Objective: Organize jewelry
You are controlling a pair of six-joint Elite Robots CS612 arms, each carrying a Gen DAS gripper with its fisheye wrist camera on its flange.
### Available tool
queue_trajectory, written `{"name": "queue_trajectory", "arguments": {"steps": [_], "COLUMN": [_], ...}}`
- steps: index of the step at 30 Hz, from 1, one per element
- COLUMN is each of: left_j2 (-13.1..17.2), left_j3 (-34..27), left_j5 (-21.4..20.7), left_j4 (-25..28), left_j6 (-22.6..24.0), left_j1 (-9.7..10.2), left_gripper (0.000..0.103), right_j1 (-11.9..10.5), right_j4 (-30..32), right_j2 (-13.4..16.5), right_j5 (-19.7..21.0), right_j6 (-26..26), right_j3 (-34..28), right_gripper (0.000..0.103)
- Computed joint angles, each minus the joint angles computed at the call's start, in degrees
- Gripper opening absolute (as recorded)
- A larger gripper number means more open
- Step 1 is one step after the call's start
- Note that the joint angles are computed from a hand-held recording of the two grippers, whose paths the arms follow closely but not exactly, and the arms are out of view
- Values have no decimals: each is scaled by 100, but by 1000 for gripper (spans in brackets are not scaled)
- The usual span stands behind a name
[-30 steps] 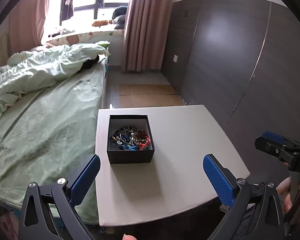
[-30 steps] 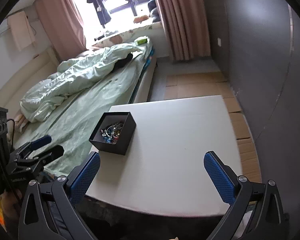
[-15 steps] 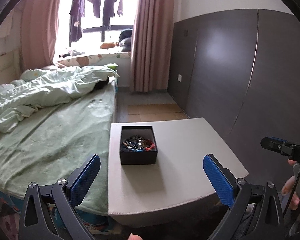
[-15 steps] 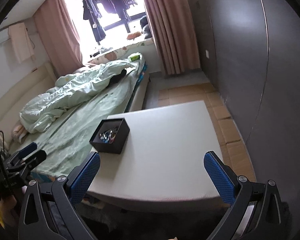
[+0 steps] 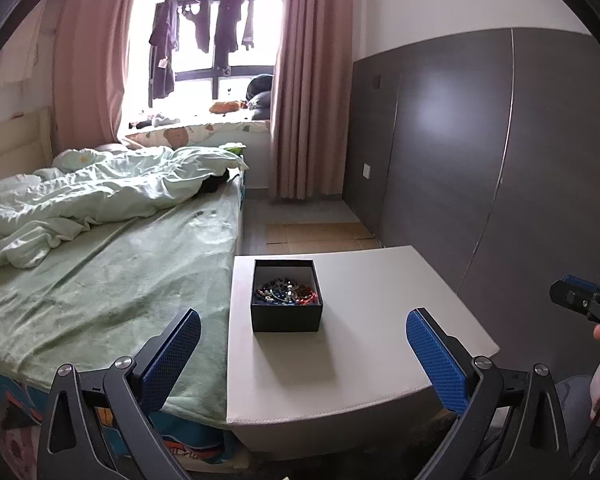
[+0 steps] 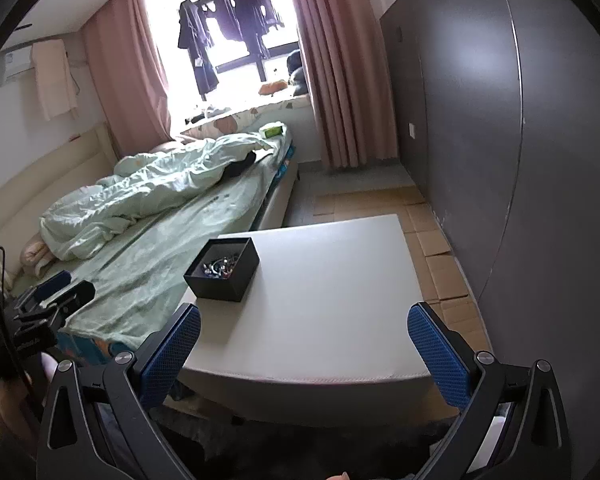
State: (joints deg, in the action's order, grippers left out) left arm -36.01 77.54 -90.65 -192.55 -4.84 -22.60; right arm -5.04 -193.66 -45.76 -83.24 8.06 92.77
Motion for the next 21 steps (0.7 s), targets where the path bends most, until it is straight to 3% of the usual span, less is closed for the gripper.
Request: {"name": "queue_trajectory", "arguments": {"steps": [5, 12, 21], "left_j2": [1, -18, -37], "left_j3": [20, 122, 178], "left_j5": [76, 225, 45], "left_j4": [-48, -295, -428], "left_j6": [-53, 224, 176], "left_j1": [-1, -65, -14], "left_gripper": [103, 103, 103], "right_j1": [-14, 8, 55], "right_j4": [-93, -31, 122], "right_j2": [-6, -7, -8], "right_j5": [3, -51, -176], "right_j6": [39, -6, -103], "right_j3": [36, 27, -14], "right_gripper": [103, 103, 103]}}
